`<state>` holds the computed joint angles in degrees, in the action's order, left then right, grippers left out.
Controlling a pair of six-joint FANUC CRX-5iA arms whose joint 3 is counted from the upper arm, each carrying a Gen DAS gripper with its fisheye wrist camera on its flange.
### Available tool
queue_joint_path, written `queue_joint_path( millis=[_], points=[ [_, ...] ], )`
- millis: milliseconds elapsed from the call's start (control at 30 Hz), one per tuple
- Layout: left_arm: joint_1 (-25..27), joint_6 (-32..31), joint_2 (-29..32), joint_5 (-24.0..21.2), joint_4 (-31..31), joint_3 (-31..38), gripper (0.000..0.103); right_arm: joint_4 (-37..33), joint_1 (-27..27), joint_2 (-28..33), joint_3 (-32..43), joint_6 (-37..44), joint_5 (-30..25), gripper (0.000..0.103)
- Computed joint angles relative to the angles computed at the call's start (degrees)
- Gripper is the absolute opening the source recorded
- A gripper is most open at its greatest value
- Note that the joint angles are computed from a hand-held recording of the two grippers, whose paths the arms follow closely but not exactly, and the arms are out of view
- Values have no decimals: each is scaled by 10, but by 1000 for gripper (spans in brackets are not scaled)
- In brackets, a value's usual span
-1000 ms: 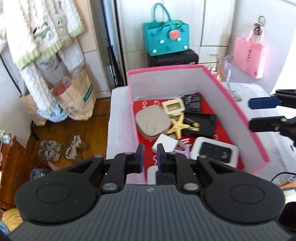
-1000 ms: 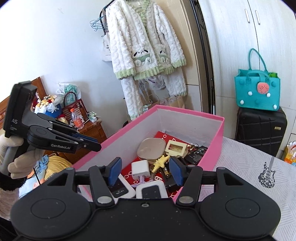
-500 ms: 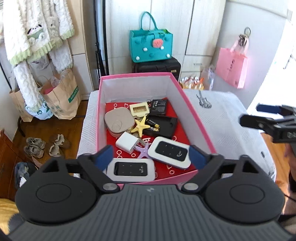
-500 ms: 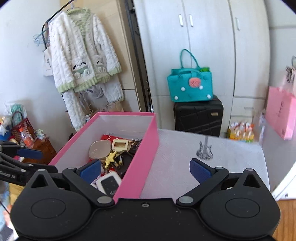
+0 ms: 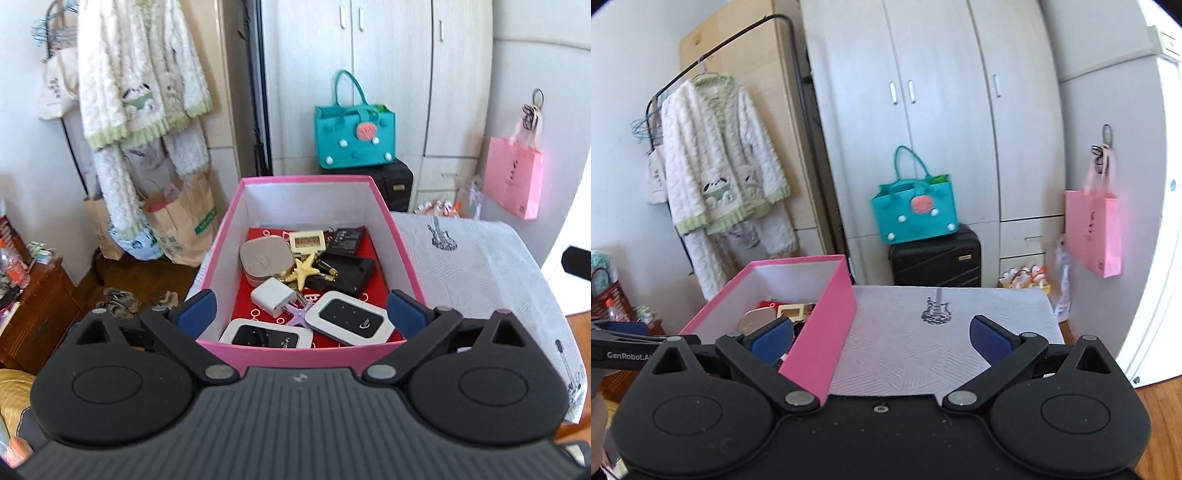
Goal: Organize rigid objects
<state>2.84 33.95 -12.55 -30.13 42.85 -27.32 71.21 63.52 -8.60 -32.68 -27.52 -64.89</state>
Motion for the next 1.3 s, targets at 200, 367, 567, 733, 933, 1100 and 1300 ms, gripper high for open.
queue_joint_path(
  millis=[200,367,567,733,933,1100,1300],
  points=[
    [-6,-4,-23,-5,3,-21,103,-20,19,3,9,5,-6,103],
    [-9,53,-28,-18,-57,-12,103,-46,30,20,30,29,-29,103],
    [-9,89,-30,-39,-95,-5,103,-60,37,22,35,42,-33,103],
    [-9,90,-32,-39,-95,-7,103,-60,42,14,26,34,-38,103],
    [-8,85,-38,-32,-83,-17,103,-61,48,17,27,32,-59,103],
    [-10,83,-45,-16,-80,-29,103,-59,51,22,26,33,-68,103],
    [-10,81,-48,1,-77,-40,103,-42,62,37,23,36,-84,103]
  ],
)
